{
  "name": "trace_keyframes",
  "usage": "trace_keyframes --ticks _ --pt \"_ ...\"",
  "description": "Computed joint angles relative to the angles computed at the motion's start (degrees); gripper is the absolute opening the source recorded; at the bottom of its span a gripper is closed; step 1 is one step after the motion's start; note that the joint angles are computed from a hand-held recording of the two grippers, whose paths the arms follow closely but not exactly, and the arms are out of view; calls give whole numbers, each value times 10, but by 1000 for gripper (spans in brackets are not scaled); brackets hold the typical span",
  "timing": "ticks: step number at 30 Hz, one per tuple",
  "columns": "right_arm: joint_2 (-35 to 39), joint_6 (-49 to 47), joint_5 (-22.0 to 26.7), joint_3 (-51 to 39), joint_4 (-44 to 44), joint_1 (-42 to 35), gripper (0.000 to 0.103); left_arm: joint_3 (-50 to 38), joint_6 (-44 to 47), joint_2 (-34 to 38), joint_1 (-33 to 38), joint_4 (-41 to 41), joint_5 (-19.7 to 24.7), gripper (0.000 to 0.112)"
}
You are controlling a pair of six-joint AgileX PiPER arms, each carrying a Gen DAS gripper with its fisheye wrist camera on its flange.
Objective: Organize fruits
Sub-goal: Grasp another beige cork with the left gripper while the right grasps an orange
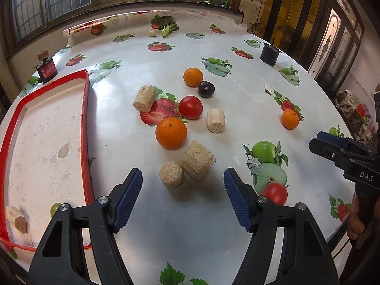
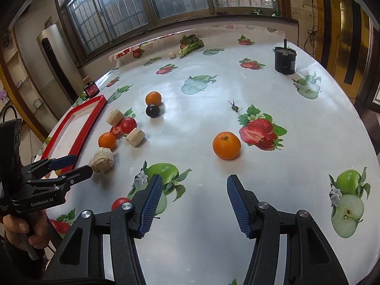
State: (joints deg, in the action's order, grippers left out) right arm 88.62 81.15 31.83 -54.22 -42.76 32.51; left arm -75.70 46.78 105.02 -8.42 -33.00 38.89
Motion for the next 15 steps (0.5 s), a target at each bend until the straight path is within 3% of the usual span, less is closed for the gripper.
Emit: trace_keyframes --ticks 10,15 --pt "37 -83 -8 -30 75 -72 59 -71 -29 54 -34 50 23 70" --pt "73 -131 -15 -61 113 -110 59 -94 -49 74 -45 74 35 52"
